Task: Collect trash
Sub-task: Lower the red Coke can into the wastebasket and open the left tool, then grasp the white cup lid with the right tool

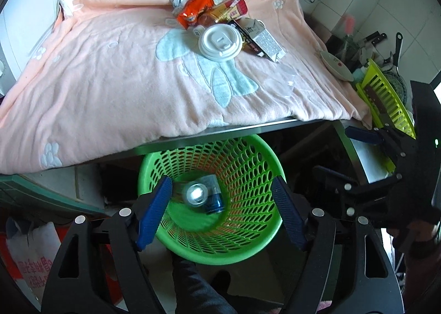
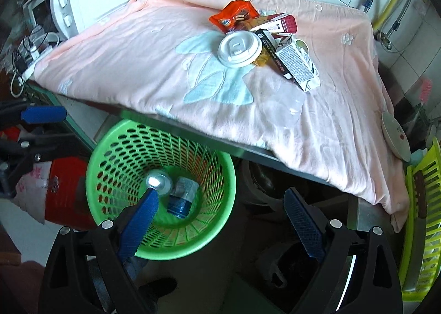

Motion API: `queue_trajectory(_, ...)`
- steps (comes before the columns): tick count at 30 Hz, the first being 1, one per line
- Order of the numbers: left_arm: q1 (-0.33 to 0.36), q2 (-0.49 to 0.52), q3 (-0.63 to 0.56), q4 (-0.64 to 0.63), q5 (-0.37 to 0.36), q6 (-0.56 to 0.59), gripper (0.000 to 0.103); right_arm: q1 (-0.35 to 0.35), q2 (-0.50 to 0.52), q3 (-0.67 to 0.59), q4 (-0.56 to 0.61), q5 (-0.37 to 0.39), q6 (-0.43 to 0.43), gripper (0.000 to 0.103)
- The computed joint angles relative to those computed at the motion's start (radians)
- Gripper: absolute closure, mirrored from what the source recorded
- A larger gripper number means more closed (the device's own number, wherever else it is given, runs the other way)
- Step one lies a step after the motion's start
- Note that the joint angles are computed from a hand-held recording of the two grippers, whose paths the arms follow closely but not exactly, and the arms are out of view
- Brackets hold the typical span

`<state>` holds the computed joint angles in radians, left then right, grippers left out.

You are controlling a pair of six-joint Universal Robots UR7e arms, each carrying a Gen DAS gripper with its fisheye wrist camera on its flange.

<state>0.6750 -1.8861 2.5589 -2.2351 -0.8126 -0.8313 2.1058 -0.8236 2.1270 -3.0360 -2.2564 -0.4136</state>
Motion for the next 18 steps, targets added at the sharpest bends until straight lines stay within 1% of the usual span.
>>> queue_trajectory(4, 0.013, -0.012, -0.015, 0.018, 0.023, 0.000, 0.029, -0.009, 0.021, -0.062, 0.014, 0.024, -0.004, 0.014)
queue_trajectory(8, 0.039, -0.012, -0.028, 0.016, 0.037, 0.011, 0.029, -0.017, 0.062, -0.136, 0.023, 0.028, -0.008, 0.014)
queue_trajectory(13, 0.086, -0.001, -0.050, -0.019, 0.047, 0.054, 0.029, -0.023, 0.118, -0.243, 0.051, 0.041, -0.011, 0.014)
queue_trajectory(18, 0.140, 0.023, -0.075, -0.070, 0.058, 0.113, 0.029, -0.021, 0.198, -0.370, 0.073, 0.041, -0.033, 0.014)
